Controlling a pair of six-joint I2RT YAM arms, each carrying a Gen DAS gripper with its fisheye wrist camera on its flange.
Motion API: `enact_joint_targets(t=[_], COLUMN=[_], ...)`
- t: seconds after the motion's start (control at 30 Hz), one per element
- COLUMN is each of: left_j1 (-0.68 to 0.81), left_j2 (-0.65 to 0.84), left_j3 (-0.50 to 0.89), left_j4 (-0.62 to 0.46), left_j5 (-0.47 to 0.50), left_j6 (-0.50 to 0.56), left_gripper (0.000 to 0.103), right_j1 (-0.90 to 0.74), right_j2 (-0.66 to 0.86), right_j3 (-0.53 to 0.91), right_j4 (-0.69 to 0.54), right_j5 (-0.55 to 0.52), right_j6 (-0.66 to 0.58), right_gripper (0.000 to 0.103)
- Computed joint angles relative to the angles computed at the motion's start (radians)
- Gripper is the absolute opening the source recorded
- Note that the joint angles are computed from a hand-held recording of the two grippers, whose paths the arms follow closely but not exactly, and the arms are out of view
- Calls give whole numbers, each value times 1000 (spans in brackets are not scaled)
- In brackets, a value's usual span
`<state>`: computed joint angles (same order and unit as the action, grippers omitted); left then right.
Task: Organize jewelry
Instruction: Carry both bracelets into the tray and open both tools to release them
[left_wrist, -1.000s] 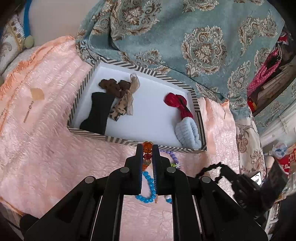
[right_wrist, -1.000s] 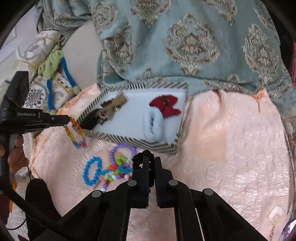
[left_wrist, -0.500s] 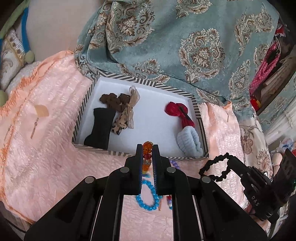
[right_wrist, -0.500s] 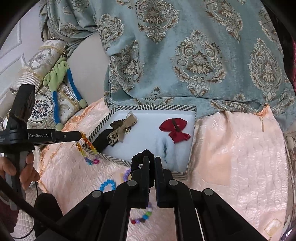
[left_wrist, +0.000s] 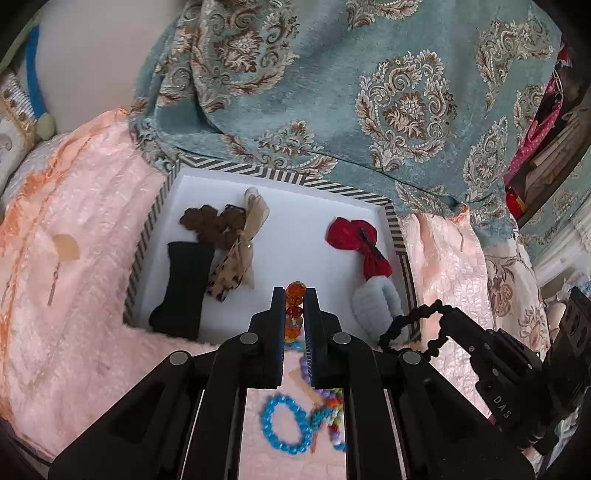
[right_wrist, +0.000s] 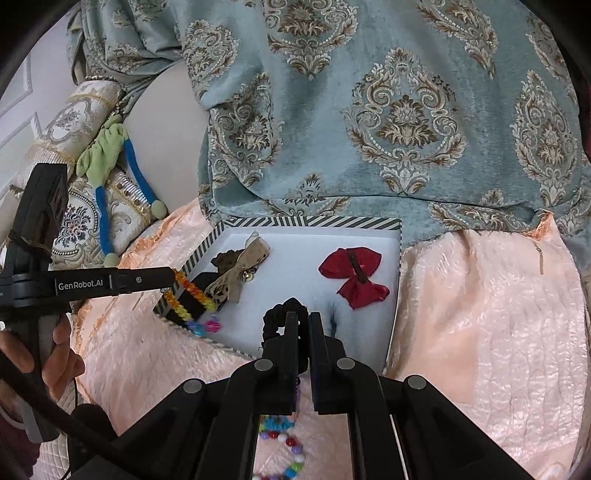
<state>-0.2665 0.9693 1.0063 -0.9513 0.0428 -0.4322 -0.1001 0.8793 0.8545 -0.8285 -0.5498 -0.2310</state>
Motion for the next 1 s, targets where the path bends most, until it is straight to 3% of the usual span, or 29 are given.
enact_joint_targets(t=[0.3, 0.63, 0.93, 1.0], left_j1=[15, 159, 204, 200], left_j2=[209, 469, 505, 500], left_j3=[40, 70, 51, 47], left_j4=[146, 308, 353, 354], left_j5=[30, 38, 26, 27], left_j6=[19, 52, 83, 94], left_gripper=[8, 8, 9, 17], right_j1=[100, 179, 245, 244], right_j2=[190, 527, 769, 782], right_j3=[30, 161, 303, 309], right_j4=[162, 308, 347, 329], right_j5=[72, 130, 216, 230], right_j6=[111, 235, 320, 312], right_gripper=[4, 4, 6, 16])
